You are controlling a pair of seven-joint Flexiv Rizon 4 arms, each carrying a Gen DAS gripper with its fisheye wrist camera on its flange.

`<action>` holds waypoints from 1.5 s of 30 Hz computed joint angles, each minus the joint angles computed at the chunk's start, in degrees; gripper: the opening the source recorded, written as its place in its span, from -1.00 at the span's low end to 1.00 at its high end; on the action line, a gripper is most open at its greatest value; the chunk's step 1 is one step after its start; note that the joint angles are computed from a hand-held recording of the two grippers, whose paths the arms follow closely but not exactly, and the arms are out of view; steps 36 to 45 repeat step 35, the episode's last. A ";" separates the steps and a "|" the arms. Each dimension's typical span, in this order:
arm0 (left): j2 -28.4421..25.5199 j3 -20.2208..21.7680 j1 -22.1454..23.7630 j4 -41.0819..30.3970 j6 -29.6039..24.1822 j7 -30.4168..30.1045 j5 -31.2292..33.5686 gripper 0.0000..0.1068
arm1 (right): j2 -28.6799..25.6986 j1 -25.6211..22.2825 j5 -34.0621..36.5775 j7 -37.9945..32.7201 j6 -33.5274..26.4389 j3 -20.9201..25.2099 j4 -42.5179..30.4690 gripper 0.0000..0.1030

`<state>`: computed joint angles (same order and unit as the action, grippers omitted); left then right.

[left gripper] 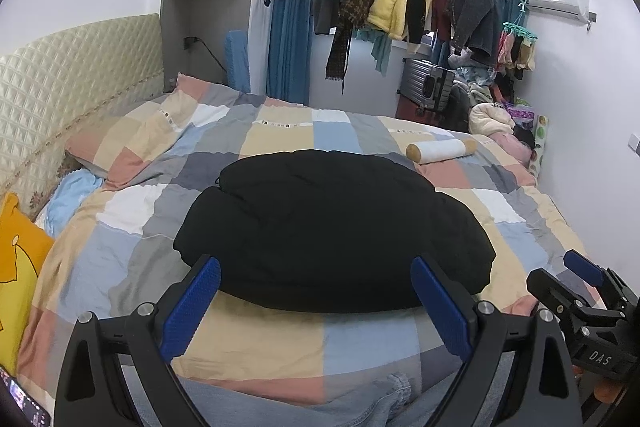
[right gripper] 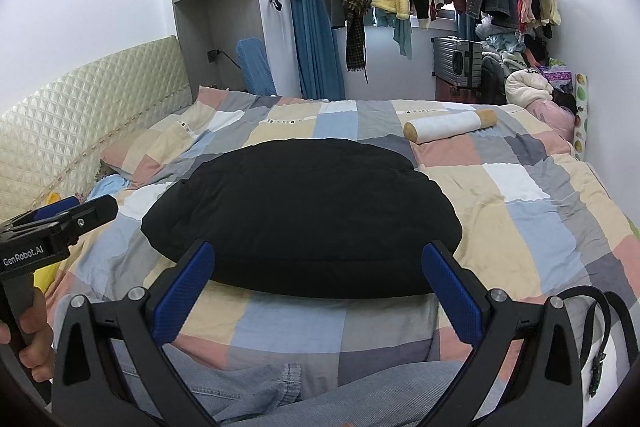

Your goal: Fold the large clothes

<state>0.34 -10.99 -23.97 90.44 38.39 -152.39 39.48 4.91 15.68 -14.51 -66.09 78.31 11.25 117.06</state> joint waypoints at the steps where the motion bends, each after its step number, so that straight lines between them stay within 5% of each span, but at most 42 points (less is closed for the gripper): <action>1: -0.06 -0.08 -0.02 -0.14 -0.21 -0.05 0.10 0.81 | 0.00 0.03 0.15 -0.06 -0.10 -0.02 -0.07 1.00; 45: 0.17 -0.26 -0.32 -0.52 0.11 -0.34 0.29 0.81 | 0.44 0.11 -1.35 1.62 -1.06 0.32 -0.58 1.00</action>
